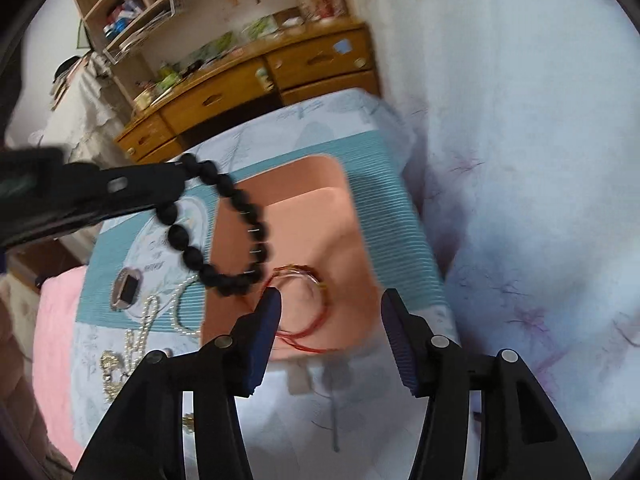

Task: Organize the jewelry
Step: 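Carry both bracelets into the pink box and open both tools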

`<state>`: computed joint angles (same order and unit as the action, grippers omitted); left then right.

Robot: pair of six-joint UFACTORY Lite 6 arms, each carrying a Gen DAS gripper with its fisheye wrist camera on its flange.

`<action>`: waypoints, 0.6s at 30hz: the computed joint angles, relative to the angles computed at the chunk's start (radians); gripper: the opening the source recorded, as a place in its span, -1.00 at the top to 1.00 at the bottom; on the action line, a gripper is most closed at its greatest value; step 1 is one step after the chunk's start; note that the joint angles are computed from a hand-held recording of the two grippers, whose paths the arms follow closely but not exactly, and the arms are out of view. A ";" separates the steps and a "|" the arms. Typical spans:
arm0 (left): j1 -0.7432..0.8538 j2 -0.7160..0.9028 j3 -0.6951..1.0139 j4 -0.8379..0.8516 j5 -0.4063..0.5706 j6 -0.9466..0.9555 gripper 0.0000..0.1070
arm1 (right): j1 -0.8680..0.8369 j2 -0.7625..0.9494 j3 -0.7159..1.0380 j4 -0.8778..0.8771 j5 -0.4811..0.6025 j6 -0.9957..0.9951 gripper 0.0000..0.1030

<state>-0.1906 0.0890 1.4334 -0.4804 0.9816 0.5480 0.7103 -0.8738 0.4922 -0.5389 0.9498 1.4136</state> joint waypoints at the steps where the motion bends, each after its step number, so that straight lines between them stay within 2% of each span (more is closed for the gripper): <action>1: -0.004 0.012 -0.012 -0.012 -0.020 0.014 0.77 | 0.060 -0.023 -0.008 -0.034 0.048 0.063 -0.03; 4: -0.049 0.037 -0.046 -0.025 -0.116 0.032 0.77 | 0.206 -0.070 -0.008 -0.087 0.177 0.190 -0.03; 8: -0.094 0.136 -0.052 0.087 -0.219 -0.030 0.76 | 0.347 -0.048 0.024 -0.124 0.306 0.290 -0.03; 10: -0.106 0.192 -0.041 0.174 -0.261 -0.087 0.74 | 0.401 -0.035 0.037 -0.132 0.368 0.319 -0.10; 13: -0.081 0.231 -0.025 0.160 -0.241 -0.069 0.69 | 0.444 -0.014 0.058 -0.148 0.408 0.342 -0.40; 15: -0.049 0.230 -0.031 0.123 -0.219 -0.025 0.56 | 0.496 0.002 0.073 -0.160 0.441 0.376 -0.40; 18: 0.006 0.181 -0.077 0.066 -0.211 0.055 0.43 | 0.510 0.013 0.086 -0.168 0.431 0.389 -0.40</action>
<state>-0.1846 0.2702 1.3567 -0.4147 0.7702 0.6033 1.2206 -0.8611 0.5784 -0.7072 1.3812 1.8028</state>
